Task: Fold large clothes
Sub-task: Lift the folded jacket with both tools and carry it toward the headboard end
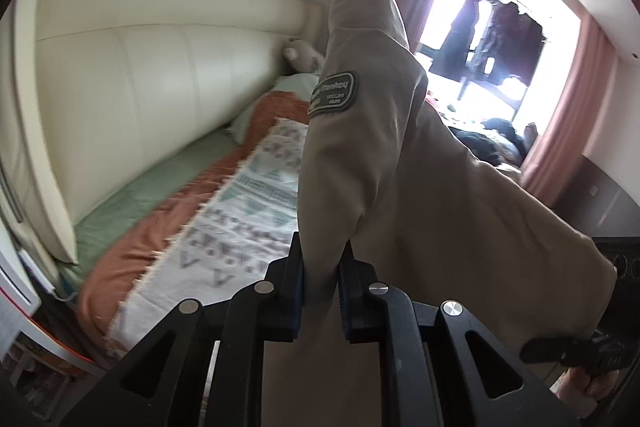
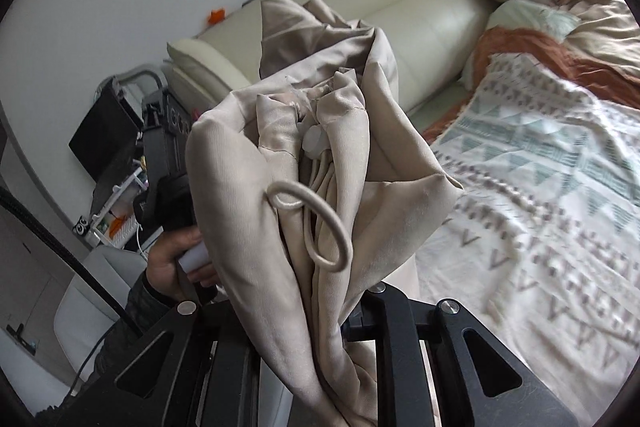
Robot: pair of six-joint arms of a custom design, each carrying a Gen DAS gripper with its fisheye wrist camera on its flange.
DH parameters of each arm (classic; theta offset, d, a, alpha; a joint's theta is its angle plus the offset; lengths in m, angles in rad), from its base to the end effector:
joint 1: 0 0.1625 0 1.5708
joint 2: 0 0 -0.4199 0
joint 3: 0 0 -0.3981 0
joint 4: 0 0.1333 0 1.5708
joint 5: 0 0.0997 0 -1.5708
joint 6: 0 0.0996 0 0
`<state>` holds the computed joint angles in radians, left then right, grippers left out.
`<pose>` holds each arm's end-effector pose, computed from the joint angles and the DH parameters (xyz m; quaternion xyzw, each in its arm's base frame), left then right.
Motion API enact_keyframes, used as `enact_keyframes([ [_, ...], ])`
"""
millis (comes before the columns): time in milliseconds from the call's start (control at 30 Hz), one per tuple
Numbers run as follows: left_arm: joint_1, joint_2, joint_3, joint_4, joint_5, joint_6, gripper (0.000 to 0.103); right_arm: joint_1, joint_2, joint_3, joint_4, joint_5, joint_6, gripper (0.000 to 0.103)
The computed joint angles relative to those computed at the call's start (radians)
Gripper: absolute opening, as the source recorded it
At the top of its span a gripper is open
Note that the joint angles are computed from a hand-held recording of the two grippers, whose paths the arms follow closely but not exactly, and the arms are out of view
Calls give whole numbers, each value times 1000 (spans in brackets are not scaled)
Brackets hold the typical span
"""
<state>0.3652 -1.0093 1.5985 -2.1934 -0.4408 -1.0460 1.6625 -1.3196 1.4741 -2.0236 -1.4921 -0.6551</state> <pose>-0.5326 -0.4428 0.2576 0.0584 0.8425 -0.4893 0.2177 0.1975 -0.6067 0.4424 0.3659 -0.9179 0.1534 0.0039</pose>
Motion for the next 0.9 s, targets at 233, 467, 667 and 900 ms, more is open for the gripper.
enact_keyframes([
  [233,40,-114,68,195,27,-150,15,45,185,-49,-37,-29,19,12],
  [467,73,-185,90,364,31,-259,15,53,354,-144,-2,20,77,12],
  [667,131,-179,57,451,15,-301,15,40,477,-259,86,67,117,12],
  [900,220,-134,34,326,5,-203,15,2,593,-420,100,102,176,12],
])
